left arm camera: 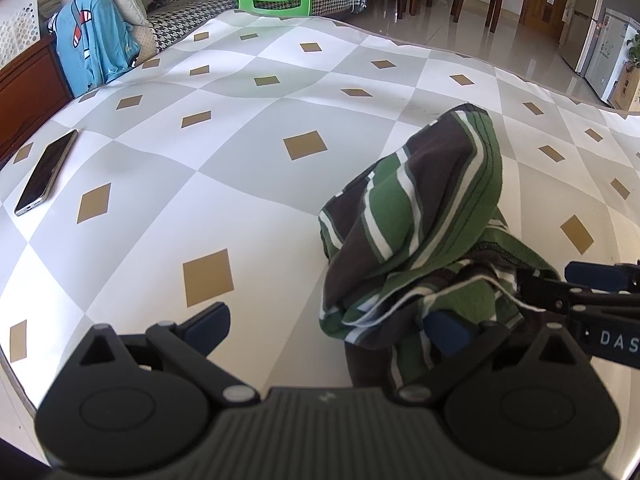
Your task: Fold clothes
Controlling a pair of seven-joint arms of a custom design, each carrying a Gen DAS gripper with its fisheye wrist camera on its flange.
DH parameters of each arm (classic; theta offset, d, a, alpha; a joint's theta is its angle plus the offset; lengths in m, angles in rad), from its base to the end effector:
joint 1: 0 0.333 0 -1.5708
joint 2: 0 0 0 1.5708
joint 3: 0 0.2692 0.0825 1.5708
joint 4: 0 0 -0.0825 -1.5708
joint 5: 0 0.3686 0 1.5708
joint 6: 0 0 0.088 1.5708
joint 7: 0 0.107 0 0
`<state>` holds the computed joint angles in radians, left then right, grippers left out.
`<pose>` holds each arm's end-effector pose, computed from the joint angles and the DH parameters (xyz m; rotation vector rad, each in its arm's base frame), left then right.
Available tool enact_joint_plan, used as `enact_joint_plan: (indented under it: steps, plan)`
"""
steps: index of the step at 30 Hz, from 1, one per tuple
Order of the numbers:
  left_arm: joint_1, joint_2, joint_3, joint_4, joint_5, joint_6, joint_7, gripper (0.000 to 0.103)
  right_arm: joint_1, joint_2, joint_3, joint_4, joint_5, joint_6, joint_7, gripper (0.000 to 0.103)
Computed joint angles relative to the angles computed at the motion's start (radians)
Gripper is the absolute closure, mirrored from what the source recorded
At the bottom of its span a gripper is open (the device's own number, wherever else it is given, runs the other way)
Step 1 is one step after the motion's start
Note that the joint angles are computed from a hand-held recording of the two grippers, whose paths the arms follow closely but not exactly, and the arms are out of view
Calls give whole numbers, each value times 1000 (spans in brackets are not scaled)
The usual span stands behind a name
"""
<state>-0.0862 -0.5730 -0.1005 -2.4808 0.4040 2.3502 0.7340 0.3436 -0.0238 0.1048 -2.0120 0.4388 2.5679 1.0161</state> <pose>0.4178 -0.0756 0.5010 -2.1990 1.4090 -0.4038 0.5237 0.2449 0.4873 -2.2692 1.0504 -0.2583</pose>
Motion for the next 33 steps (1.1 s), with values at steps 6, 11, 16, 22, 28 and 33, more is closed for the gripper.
enact_joint_plan:
  steps: [6, 11, 16, 22, 28, 33]
  plan:
    - [-1, 4, 3, 1, -5, 2, 5, 0, 6, 11, 5, 6, -35, 13, 10, 50]
    - [-3, 7, 7, 1, -14, 4, 15, 0, 12, 24, 7, 17, -50, 14, 18, 50]
    - [-2, 7, 9, 0, -21, 6, 19, 0, 18, 37, 8, 26, -68, 20, 33, 50]
    - [-2, 6, 9, -2, -24, 8, 24, 0, 22, 47, 9, 29, -70, 32, 31, 51]
    - [0, 3, 4, -3, -17, 7, 23, 0, 24, 64, 9, 37, -22, 37, -13, 73]
    - [1, -4, 0, -1, -8, 6, 19, 0, 26, 69, 9, 26, -2, 88, -2, 97]
